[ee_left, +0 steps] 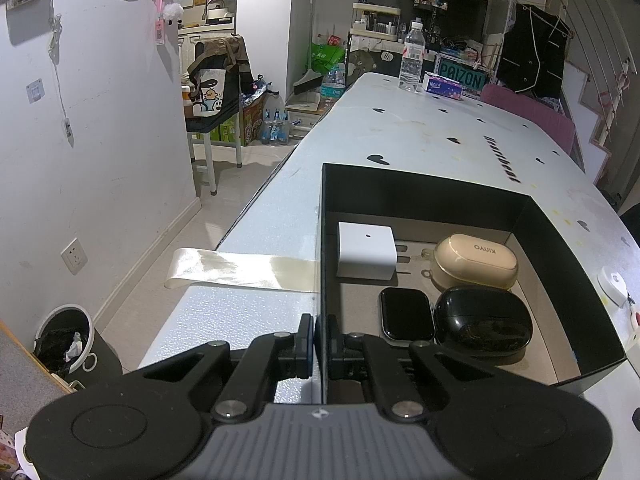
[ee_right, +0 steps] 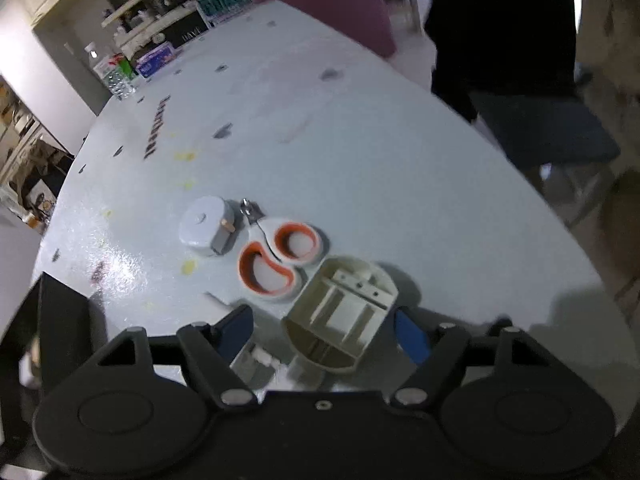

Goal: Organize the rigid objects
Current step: 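Move the right gripper to the white plastic holder and grasp it, then carry the white plastic holder into the box and release it with the right gripper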

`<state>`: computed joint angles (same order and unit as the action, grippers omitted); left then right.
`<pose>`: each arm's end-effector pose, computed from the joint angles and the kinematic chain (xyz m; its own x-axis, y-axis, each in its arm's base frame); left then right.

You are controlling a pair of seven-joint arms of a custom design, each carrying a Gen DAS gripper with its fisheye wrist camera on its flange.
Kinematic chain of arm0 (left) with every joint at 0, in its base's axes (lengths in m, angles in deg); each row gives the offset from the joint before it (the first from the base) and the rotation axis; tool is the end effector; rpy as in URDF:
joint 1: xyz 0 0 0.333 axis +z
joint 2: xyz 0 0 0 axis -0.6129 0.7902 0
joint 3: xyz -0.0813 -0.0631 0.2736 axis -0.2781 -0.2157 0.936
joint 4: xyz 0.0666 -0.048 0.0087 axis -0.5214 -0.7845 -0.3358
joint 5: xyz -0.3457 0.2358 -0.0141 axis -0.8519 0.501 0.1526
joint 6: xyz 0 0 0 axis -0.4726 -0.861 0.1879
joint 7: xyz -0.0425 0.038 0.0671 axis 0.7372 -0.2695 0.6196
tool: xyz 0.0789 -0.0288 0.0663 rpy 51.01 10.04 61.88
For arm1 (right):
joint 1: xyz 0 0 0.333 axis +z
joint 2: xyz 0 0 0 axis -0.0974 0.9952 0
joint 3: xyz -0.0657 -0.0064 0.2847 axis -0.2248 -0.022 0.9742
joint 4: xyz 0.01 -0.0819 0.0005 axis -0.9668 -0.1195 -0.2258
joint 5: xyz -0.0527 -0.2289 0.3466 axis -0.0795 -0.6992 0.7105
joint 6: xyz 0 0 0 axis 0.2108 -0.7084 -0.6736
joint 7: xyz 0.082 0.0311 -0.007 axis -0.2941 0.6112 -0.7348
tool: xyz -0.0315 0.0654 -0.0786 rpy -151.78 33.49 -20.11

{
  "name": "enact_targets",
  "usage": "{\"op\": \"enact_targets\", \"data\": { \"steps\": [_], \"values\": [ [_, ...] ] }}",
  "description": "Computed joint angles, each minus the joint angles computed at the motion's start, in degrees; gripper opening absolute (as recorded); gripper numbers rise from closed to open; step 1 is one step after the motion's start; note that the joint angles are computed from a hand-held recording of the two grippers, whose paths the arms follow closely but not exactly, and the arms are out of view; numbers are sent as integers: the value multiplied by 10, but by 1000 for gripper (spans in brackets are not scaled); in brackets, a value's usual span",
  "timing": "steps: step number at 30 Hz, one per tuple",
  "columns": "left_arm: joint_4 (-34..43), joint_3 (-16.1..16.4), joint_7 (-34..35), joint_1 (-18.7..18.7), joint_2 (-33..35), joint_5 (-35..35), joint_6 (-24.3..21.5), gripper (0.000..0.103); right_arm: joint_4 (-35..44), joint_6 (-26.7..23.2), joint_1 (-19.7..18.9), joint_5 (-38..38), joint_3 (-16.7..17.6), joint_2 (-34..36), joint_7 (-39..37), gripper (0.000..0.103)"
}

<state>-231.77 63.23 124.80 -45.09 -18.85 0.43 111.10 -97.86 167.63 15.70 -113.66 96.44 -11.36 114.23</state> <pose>0.3914 -0.1382 0.4566 0.1780 -0.9814 0.0726 -0.6713 -0.1750 -0.7202 0.4213 0.2426 0.4655 -0.3510 -0.9081 -0.2285 -0.7368 0.4184 -0.5311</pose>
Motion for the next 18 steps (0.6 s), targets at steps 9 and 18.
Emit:
{"op": "enact_targets", "data": {
  "steps": [9, 18],
  "values": [
    [1, -1, 0, 0, 0, -1, -1, 6, 40, -67, 7, -54, 19, 39, -37, 60],
    [1, -1, 0, 0, 1, 0, -1, 6, 11, -40, 5, -98, 30, -18, 8, 54]
  ]
}}
